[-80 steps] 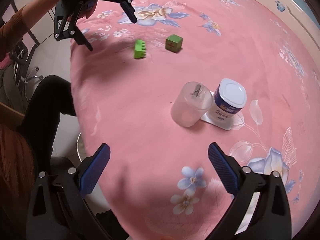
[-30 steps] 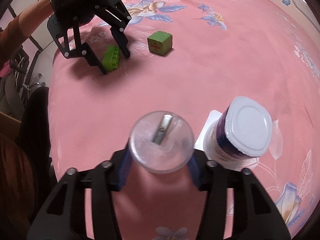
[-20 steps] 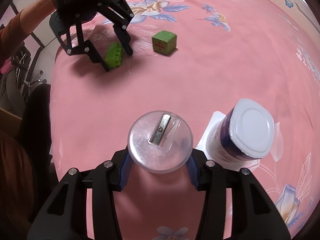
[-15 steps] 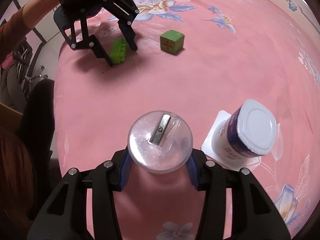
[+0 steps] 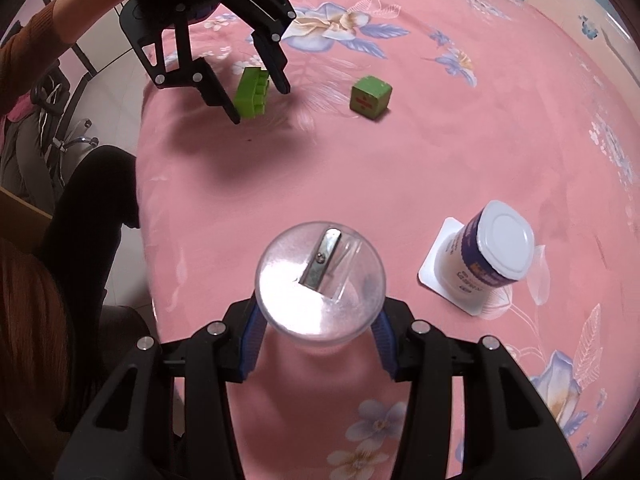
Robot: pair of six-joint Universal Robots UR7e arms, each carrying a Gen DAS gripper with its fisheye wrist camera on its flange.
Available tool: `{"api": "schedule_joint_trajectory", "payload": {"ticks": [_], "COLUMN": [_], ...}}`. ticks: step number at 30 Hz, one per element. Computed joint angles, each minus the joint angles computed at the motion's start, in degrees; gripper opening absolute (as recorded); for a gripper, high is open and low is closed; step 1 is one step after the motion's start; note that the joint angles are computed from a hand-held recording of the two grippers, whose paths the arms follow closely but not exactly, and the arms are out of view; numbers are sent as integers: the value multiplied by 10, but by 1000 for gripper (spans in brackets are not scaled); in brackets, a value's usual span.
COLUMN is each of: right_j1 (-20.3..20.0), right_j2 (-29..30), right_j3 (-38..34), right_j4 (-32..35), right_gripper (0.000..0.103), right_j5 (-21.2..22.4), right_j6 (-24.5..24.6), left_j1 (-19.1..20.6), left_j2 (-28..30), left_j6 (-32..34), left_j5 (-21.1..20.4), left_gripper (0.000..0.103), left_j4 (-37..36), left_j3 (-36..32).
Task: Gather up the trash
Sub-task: 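Carry the green Lego brick and clear cup over the trash bin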
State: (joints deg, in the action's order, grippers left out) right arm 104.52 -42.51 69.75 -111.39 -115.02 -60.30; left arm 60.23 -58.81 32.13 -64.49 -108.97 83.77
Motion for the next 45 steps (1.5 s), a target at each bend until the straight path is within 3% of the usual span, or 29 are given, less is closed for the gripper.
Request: {"api": "schedule_joint_trajectory", "payload": {"ticks": [11,27,45], "right_j1": [16,31,36], "right_j2": [-62,-159,-235], "right_j3": [62,174,297], "right_j4": [-11,-33,-88], "right_gripper": [48,48,48], "right_j5": [-3,12,21], "right_j6": [-9,-15,-32], "left_j1": [-42,-111,-150], "left_j2": [-32,-90,-124], "left_j6": [-21,-75,-103], "left_j5": [5,-13,-39], "left_gripper": [45,45,45], "left_j4": [-3,-27,-44], "left_j3": [34,137,225]}}
